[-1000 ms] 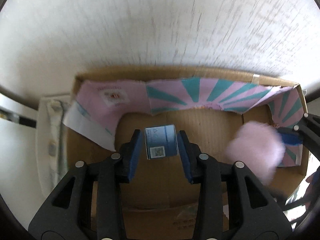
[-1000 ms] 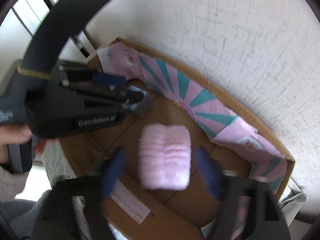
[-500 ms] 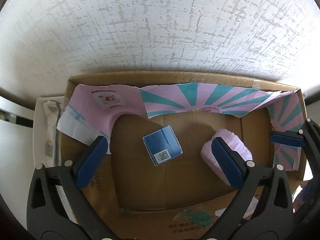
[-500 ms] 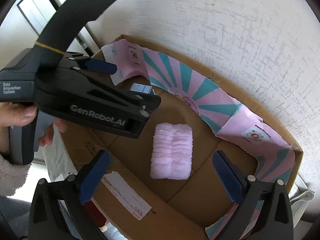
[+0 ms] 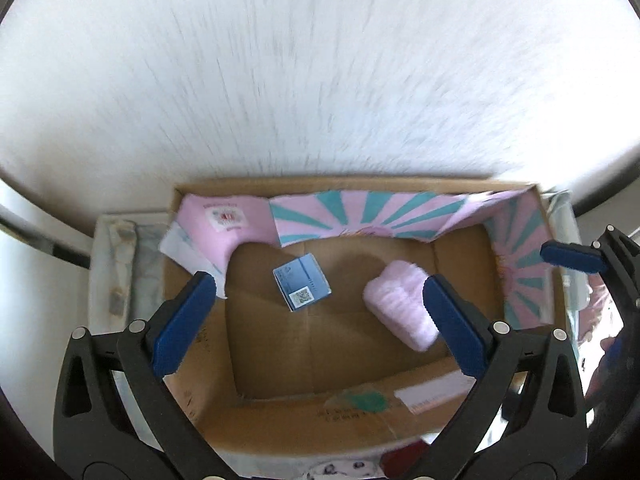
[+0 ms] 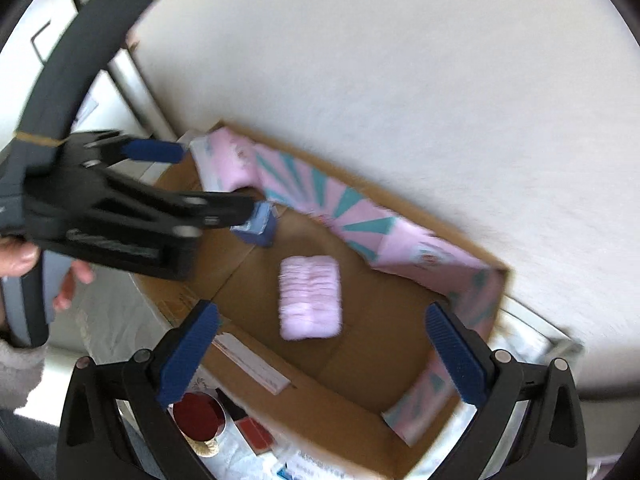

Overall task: Organize objects
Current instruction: 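Lift both tools out of the box and back over the bed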

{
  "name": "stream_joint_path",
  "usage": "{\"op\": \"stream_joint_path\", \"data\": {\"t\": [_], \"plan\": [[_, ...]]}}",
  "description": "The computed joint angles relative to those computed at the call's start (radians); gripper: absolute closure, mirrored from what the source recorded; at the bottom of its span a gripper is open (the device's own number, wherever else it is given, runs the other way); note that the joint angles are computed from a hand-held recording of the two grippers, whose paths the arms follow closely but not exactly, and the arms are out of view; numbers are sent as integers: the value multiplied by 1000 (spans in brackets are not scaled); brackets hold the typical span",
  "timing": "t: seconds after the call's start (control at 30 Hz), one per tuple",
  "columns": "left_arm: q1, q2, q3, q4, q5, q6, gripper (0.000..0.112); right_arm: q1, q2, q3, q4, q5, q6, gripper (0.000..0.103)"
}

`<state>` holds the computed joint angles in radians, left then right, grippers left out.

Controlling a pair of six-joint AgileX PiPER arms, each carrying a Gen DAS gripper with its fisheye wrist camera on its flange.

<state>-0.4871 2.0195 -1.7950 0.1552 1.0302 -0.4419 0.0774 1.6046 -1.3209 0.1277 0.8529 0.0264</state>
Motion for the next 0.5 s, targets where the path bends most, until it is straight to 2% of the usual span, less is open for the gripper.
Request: {"op": "stream_joint_path", "data": {"t": [0.07,0.13,0.17,0.33,0.5], "plan": [[-39,-31,-25,38,32,-32,9,2,-85,34,-45,-2,67,0],[-56,-38,-108,77,57,-38,9,42,-149,2,-138,46,185,0],[-69,-65,-101,99,67,-57,9,63,-172,8,-186,46,242,0],[-146,-253,87,263,-22,-229,9,174,-269,24,-419,74,555,0],[-206,-405,197,340,-2,-318,9,278,-369,44,-558,161,764,0]]}}
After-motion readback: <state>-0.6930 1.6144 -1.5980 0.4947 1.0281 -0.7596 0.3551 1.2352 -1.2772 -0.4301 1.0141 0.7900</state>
